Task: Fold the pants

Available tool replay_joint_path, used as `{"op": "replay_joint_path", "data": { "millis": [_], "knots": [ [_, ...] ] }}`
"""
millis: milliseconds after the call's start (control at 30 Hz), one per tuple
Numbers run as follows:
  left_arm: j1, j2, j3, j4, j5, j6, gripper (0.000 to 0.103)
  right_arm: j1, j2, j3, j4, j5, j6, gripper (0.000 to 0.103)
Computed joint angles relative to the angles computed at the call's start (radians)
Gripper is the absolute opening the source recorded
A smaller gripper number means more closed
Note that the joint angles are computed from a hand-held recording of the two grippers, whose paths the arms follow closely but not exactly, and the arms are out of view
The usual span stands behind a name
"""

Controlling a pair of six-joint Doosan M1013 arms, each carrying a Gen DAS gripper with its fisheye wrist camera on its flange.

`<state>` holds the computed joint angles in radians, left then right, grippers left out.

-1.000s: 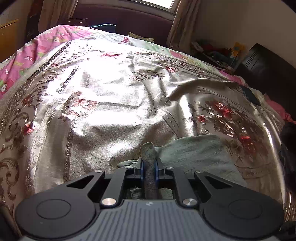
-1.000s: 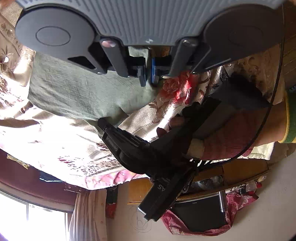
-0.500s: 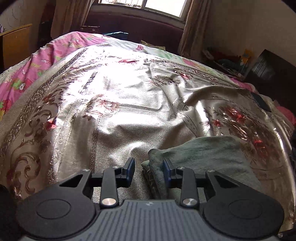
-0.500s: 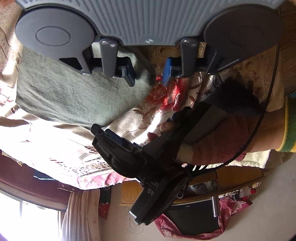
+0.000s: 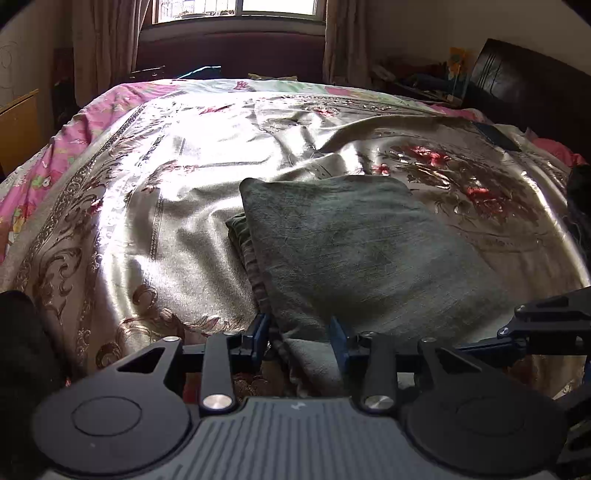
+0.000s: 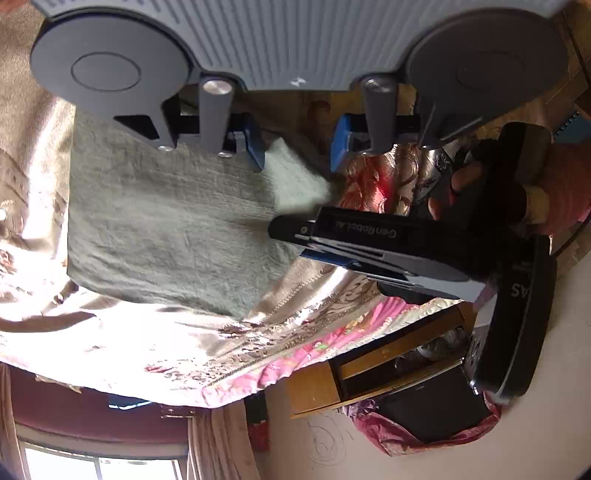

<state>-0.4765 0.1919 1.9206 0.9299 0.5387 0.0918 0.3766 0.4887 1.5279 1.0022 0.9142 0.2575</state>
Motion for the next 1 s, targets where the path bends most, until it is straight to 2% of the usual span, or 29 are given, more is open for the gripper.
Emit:
{"op": "replay_joint_path", "data": {
  "millis": [67, 167, 233, 300, 367, 433, 533, 633, 733, 800, 933, 1000],
  "knots": [
    [0.003, -0.01, 0.011, 0.004, -0.009, -0.045, 0.059, -0.022, -0.019, 0.018, 0.034, -0.006, -0.038, 0.04],
    [-0.009, -0.023, 0.01, 0.066, 0.018, -0.112, 0.058, -0.058, -0.039, 0.038, 0.107, -0.032, -0.06, 0.04],
    [-0.016, -0.027, 0.007, 0.089, 0.021, -0.116, 0.058, -0.071, -0.042, 0.047, 0.141, -0.083, -0.043, 0.04],
    [-0.022, -0.024, 0.001, 0.095, 0.012, -0.103, 0.058, -0.067, -0.03, 0.038, 0.099, -0.133, 0.02, 0.041],
    [-0.029, -0.004, -0.019, 0.035, 0.041, -0.016, 0.058, -0.064, -0.002, 0.013, 0.051, -0.109, 0.089, 0.042],
    [-0.032, 0.019, -0.035, -0.041, 0.082, 0.1, 0.061, -0.057, 0.008, 0.007, -0.023, -0.116, 0.16, 0.038],
    [-0.029, 0.005, -0.019, -0.06, 0.065, 0.091, 0.062, -0.076, -0.009, 0.026, 0.054, -0.09, 0.096, 0.037],
    [-0.029, -0.009, -0.014, -0.061, 0.079, 0.082, 0.062, -0.09, -0.024, 0.04, 0.074, -0.098, 0.082, 0.038],
    [-0.023, -0.006, -0.017, -0.1, 0.081, 0.11, 0.063, -0.081, -0.023, 0.036, -0.031, -0.137, 0.159, 0.039],
    [-0.018, -0.005, -0.016, -0.129, 0.073, 0.112, 0.064, -0.081, -0.012, 0.022, -0.092, -0.121, 0.23, 0.04],
    [-0.018, -0.024, -0.006, -0.164, 0.07, 0.141, 0.064, -0.102, -0.03, 0.035, 0.006, -0.107, 0.15, 0.04],
    [-0.025, -0.035, -0.005, -0.158, 0.093, 0.152, 0.064, -0.107, -0.028, 0.026, 0.036, -0.103, 0.142, 0.04]
  ]
}}
